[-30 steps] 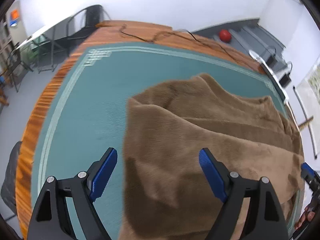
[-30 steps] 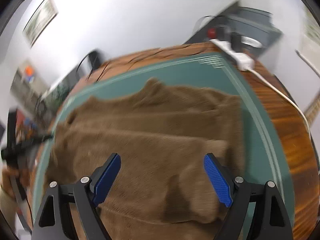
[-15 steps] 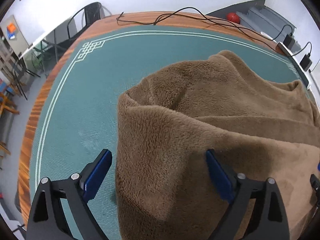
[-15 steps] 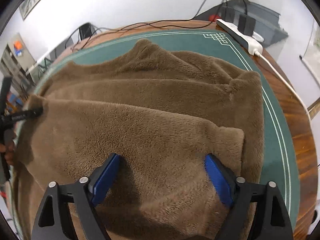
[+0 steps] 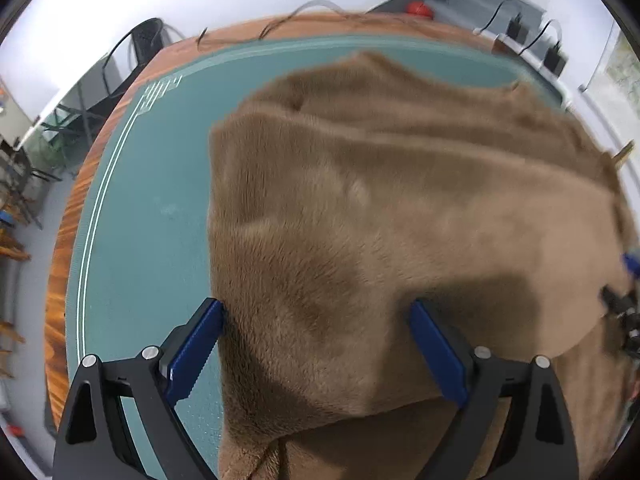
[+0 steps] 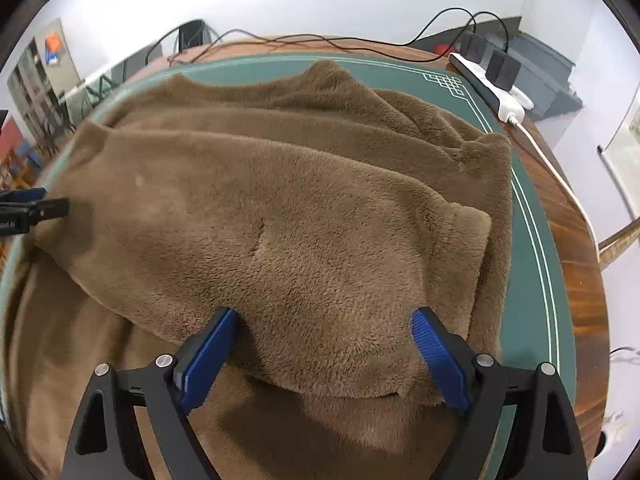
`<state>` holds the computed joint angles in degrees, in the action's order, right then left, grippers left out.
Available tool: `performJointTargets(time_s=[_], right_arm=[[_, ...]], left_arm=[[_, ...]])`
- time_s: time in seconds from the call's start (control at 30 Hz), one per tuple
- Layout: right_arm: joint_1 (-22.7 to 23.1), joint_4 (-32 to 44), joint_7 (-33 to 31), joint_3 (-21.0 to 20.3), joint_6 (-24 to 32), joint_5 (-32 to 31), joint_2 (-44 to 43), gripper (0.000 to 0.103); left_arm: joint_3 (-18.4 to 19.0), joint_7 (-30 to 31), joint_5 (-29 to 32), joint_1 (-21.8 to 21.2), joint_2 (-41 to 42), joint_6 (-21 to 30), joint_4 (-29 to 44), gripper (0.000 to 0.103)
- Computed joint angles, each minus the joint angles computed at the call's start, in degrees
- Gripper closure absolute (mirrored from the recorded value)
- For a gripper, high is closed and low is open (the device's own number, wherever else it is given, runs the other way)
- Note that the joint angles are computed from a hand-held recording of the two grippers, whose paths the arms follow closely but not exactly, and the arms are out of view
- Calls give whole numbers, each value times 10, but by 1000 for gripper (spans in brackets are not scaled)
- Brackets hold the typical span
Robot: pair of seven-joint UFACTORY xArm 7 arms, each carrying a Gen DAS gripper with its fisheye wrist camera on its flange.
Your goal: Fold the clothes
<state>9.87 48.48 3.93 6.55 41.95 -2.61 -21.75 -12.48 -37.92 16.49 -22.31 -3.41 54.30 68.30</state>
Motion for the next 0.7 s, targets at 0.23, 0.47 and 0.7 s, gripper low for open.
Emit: performJointTargets(time_s=[0.23,0.47,0.7], right_arm=[[1,4,6,8,4,-27,8,1],[32,-19,-19,-14,50,48,-78,1],[75,-83,-48,-10,131,118,-193,1]], left_arm=[[0,-9,-9,3,-2,7,-1,5],[-7,10,-58,-4,-69,34,-18,5],[-38,12,-108,-23,-142,63,-76,5]])
